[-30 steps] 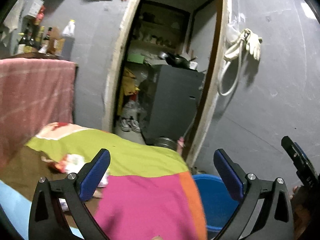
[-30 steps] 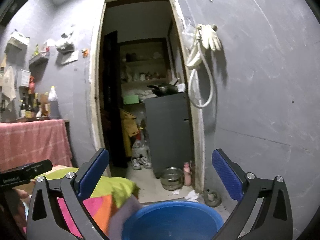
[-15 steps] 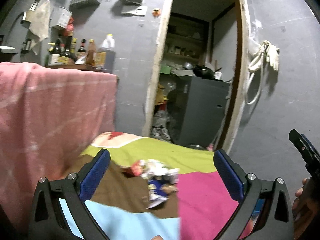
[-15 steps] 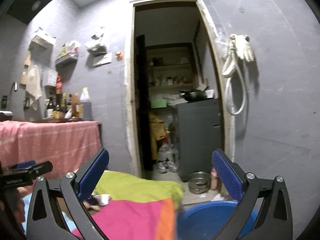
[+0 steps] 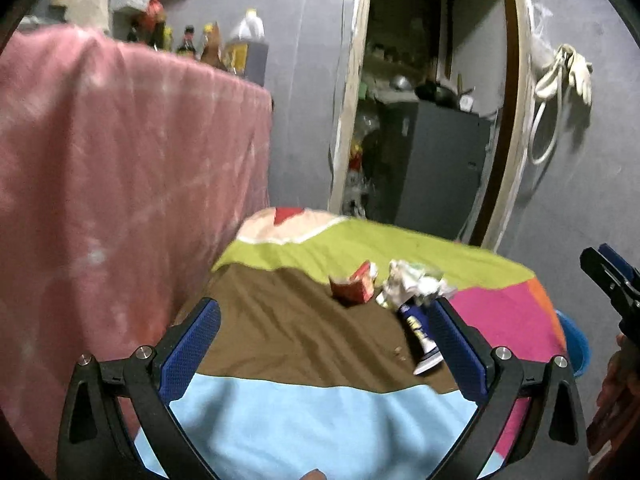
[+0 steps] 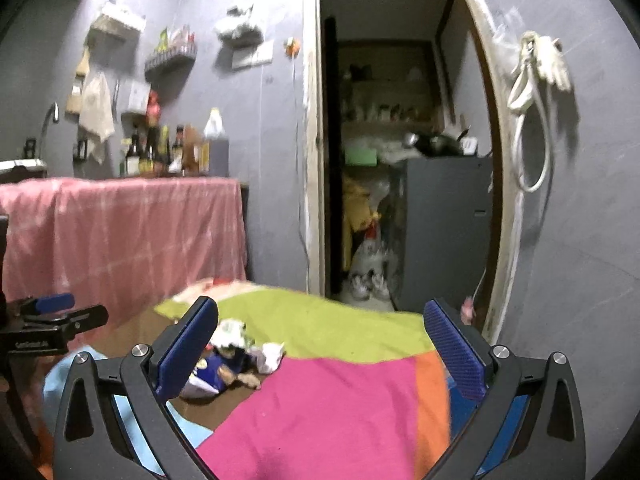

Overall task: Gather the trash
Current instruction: 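Grasp the red printed snack wrapper with the left gripper while the right gripper grasps white crumpled tissue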

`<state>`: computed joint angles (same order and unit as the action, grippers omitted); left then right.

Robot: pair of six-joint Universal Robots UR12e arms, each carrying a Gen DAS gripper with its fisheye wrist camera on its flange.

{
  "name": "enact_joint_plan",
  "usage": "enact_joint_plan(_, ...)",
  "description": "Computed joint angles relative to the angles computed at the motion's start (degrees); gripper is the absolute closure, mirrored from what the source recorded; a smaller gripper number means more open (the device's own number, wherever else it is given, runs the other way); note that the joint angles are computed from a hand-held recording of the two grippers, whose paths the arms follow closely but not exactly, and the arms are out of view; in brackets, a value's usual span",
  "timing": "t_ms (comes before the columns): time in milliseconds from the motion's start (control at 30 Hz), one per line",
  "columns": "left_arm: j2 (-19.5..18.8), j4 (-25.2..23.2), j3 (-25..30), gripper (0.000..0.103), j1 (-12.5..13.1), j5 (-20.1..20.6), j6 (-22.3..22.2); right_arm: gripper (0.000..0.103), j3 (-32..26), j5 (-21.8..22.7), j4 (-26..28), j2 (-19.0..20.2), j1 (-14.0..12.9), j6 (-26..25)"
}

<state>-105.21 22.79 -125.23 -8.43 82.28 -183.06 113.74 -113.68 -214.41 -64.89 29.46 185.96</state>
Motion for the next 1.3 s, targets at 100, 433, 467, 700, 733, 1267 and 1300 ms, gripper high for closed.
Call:
enact_joint_plan(100,-1.1,-3.5,1.6,0.002,0.5,-1.6,0.2,0.000,-1.0,2.5,4.3,0.4,-0.9,1.0)
enact_joint_plan(433,-5.1,-12.6,8.5,0.009,0.2,-4.0,3.4,0.016,-5.7,13.7,20.4,1.9,-4.3,2.0)
enact_joint_plan(467,-5.4,-13.8,9.2,0.012,0.2,-4.4,4.0,0.018,-6.3,14.4,22.3,2.0,-4.4,1.5)
enact_joint_plan(700,-6.9,-22.2,12.8,0.041,0.6,-8.5,6.2,0.023,-9.6,19.3,33.7,2.5,-5.5,0.9)
enact_joint_plan(733,-7.1,-23.7,13.3,0.046,0.6,-8.8,6.5,0.023,-9.9,20.3,34.8,2.6,-5.7,1.1)
enact_joint_plan(1267,-7.9,-31.9,15.9,0.071,1.9,-12.3,6.5,0.050,-14.7,27.6,46.3,4.4,-7.1,0.8)
enact_joint_plan(1300,-7.9,-31.7,15.8,0.072,1.7,-12.3,6.2,0.051,-14.7,27.8,46.2,4.4,-7.2,1.0)
